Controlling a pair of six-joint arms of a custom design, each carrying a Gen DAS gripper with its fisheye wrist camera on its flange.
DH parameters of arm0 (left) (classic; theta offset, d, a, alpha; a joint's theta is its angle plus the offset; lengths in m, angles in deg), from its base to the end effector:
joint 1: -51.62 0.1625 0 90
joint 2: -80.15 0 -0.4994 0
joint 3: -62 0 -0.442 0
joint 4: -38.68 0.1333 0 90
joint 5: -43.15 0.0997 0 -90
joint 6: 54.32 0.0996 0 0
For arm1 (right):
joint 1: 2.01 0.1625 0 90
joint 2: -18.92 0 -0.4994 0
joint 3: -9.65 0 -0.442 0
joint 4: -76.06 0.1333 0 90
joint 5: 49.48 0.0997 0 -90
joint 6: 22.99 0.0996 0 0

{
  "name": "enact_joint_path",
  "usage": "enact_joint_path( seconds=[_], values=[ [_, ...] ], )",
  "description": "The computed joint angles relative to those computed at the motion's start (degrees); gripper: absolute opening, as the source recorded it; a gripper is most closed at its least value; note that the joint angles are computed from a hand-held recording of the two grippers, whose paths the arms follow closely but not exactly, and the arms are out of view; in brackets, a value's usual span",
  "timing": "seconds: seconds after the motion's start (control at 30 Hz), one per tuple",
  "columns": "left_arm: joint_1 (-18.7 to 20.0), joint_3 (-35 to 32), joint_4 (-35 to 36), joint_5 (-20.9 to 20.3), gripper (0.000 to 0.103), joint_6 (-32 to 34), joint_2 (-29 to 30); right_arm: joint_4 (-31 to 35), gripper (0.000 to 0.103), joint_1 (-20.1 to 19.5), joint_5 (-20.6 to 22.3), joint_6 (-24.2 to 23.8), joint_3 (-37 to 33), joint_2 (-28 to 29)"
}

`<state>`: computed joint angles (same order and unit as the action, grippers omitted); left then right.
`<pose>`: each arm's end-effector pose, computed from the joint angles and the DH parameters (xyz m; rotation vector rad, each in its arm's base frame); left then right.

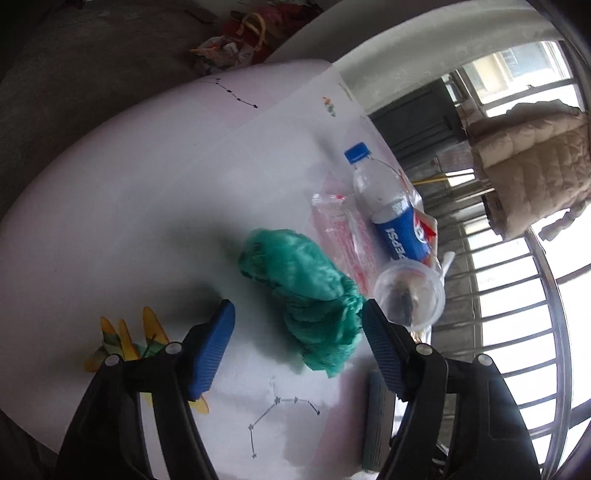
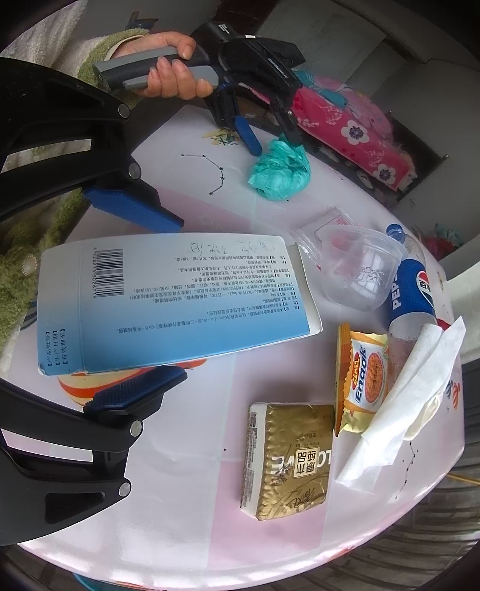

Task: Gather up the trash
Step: 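Close the left tool on the green plastic bag while the right tool holds the box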

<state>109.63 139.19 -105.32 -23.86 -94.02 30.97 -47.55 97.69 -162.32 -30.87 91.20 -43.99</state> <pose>-0.3024 -0.8092 0.2941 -0.3361 2.9308 -0.9022 0.2224 -0.7394 0.4029 0.3450 -2.7041 0.3667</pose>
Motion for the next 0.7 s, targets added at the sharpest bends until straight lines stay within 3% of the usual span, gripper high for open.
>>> enact_joint_path(
  seconds=[0.33, 0.53, 0.6, 0.7],
  values=[
    [0.4, -3.8, -2.5, -0.7, 0.068, 3.7, 3.9, 0.2, 0.070, 0.2, -0.3, 0.7, -0.2, 0.4],
    [0.5, -4.7, -6.1, -0.9, 0.056, 6.9, 5.6, 0.2, 0.070, 0.1, -0.2, 1.1, -0.1, 0.3],
    [0.4, -5.5, -6.2, -0.4, 0.044, 8.2, 6.1, 0.4, 0.070, 0.1, -0.1, 1.3, -0.3, 0.3],
    [0.5, -6.2, -5.0, -0.9, 0.039, 9.0, 6.2, 0.9, 0.070, 0.0, 0.0, 1.5, -0.7, 0.5]
  ],
)
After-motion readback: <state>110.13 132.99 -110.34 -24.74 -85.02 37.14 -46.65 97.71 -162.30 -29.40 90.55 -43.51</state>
